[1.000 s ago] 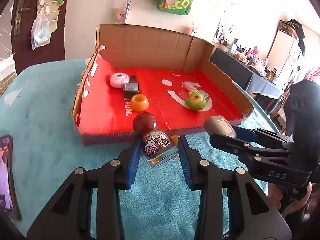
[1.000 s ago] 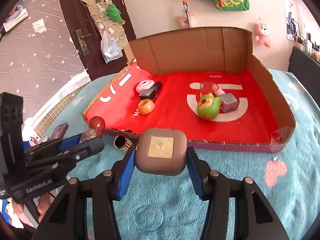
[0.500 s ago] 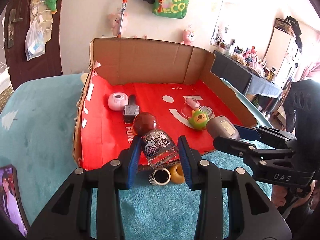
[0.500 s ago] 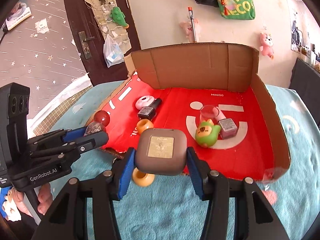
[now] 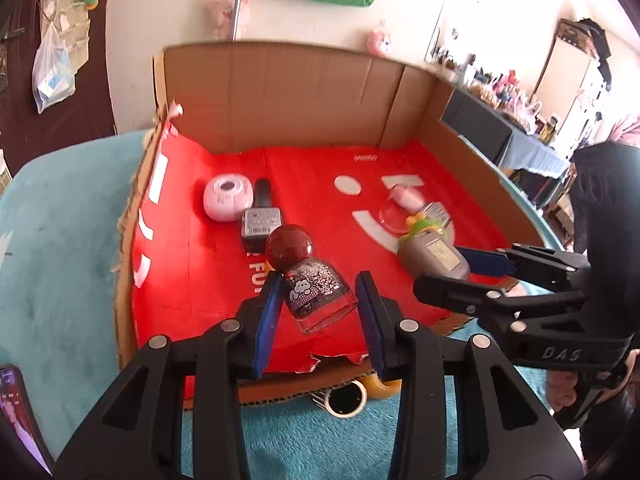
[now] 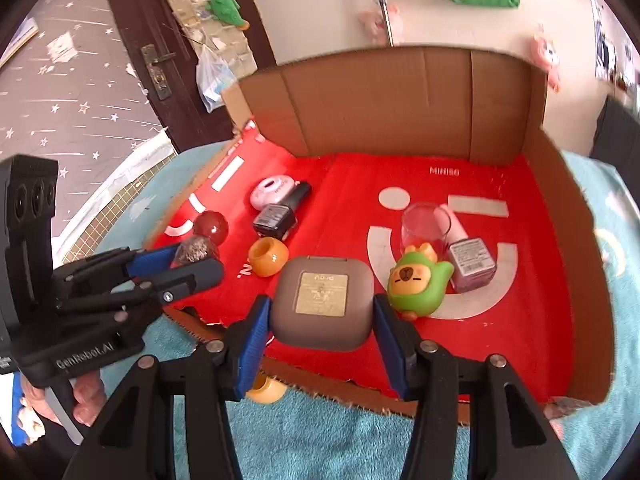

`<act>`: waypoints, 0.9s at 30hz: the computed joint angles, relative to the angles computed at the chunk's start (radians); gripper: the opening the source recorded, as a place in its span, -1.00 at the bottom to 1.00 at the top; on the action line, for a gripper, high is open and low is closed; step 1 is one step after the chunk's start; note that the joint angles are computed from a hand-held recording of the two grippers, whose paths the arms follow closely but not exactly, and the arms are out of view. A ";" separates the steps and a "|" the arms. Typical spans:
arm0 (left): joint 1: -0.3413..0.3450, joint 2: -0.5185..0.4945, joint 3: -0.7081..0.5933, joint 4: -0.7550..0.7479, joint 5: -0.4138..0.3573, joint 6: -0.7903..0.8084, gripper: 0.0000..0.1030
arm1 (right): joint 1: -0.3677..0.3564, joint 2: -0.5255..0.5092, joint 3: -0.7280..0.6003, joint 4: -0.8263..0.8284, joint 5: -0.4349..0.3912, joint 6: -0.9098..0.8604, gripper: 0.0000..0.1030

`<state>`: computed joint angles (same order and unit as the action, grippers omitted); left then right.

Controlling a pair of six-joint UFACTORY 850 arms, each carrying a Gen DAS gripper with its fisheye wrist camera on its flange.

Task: Organize rigid objects
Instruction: 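Carry glitter polish with left tool and brown compact with right tool into box, then lower glitter polish and open left tool while right tool releases brown compact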

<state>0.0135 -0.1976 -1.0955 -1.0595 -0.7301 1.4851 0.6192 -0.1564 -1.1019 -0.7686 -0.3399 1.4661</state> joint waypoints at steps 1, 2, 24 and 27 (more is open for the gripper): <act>-0.003 -0.007 -0.003 0.008 0.006 -0.006 -0.31 | -0.008 -0.003 0.001 0.032 0.014 -0.026 0.04; -0.005 -0.012 -0.006 0.017 0.011 -0.013 -0.31 | -0.016 -0.007 0.001 0.064 0.025 -0.051 0.04; -0.043 -0.092 -0.058 0.112 0.021 -0.116 -0.32 | -0.028 -0.064 -0.045 0.173 -0.026 -0.184 0.04; -0.045 -0.091 -0.057 0.106 0.037 -0.116 -0.32 | -0.031 -0.070 -0.049 0.232 -0.023 -0.243 0.04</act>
